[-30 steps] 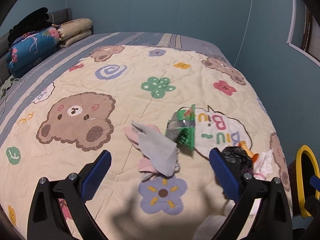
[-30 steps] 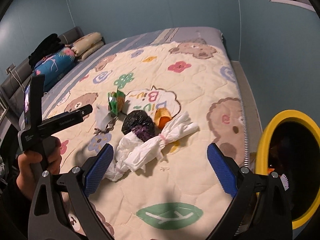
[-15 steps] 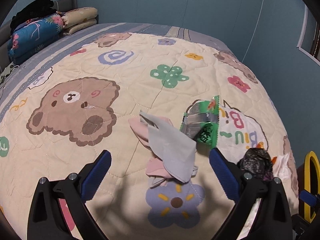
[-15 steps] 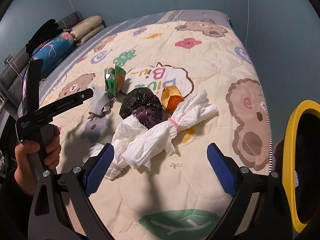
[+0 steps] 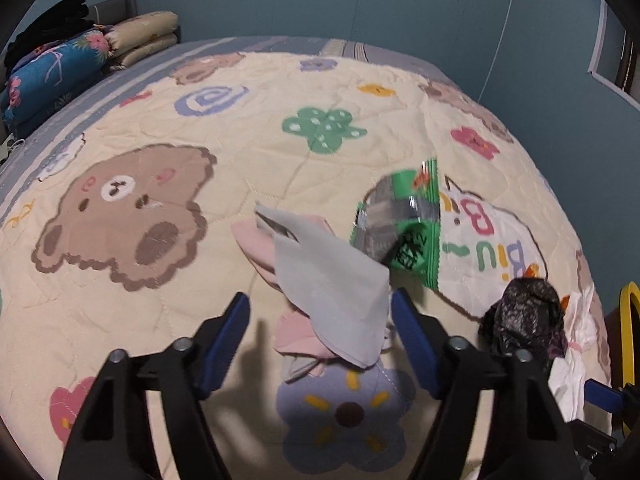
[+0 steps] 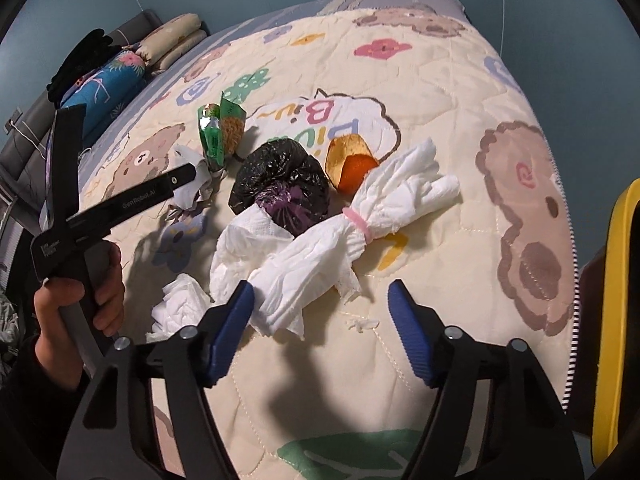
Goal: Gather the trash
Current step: 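Grasp the grey-pink cloth with the left tool while the right tool grasps the white tissue bundle, then carry the grey-pink cloth and white tissue bundle over the yellow bin with both tools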
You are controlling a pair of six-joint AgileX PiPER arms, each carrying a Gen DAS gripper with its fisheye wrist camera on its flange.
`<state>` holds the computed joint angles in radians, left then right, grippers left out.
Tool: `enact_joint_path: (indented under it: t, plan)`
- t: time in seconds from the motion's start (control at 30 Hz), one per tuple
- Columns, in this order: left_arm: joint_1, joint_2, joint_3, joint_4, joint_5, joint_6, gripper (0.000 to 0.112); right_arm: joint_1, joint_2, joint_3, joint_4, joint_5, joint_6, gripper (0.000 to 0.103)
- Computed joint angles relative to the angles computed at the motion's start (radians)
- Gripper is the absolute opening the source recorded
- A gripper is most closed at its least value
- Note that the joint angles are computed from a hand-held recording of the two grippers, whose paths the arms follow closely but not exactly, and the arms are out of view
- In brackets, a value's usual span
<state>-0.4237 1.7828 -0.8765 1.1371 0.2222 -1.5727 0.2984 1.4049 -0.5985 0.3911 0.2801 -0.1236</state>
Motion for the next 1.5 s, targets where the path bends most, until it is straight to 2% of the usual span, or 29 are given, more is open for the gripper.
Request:
enact_joint_path:
  t: [0.1, 0.17, 0.23, 0.27, 0.37, 0.4, 0.5, 0.8, 1.0, 1.2, 1.5]
  plan:
    - [0.003, 0.031, -0.02, -0.079, -0.013, 0.08, 0.052, -0.009, 0.033, -0.012, 0.105, 0.005, -0.11, 0.057]
    - [0.007, 0.045, -0.03, -0.138, -0.023, 0.138, 0.045, -0.037, 0.058, -0.02, 0.258, 0.025, -0.26, 0.055]
    - [0.007, 0.054, -0.033, -0.13, -0.026, 0.128, 0.036, -0.052, 0.071, -0.028, 0.326, 0.042, -0.329, 0.046]
    - [0.008, 0.06, -0.037, -0.138, -0.028, 0.135, 0.033, -0.057, 0.075, -0.031, 0.346, 0.047, -0.355, 0.038]
    - [0.008, 0.061, -0.033, -0.129, -0.035, 0.118, 0.027, -0.079, 0.095, -0.039, 0.414, 0.076, -0.426, 0.028]
    - [0.009, 0.056, -0.027, -0.111, -0.038, 0.097, 0.026, -0.087, 0.099, -0.038, 0.43, 0.081, -0.44, 0.019]
    - [0.014, 0.034, -0.008, -0.093, -0.051, 0.074, 0.021, -0.12, 0.101, -0.029, 0.516, 0.114, -0.524, 0.008]
    - [0.008, -0.095, 0.08, -0.123, -0.054, 0.109, 0.016, -0.159, -0.044, 0.037, 0.586, 0.135, -0.612, 0.006]
    - [0.003, -0.195, 0.132, -0.192, -0.047, 0.175, 0.015, -0.181, -0.153, 0.068, 0.548, 0.145, -0.586, 0.006]
    - [-0.01, -0.316, 0.178, -0.287, -0.013, 0.29, 0.014, -0.175, -0.279, 0.075, 0.418, 0.17, -0.463, 0.006]
    - [-0.049, -0.485, 0.213, -0.431, 0.057, 0.44, 0.014, -0.17, -0.486, 0.081, 0.217, 0.26, -0.263, 0.006]
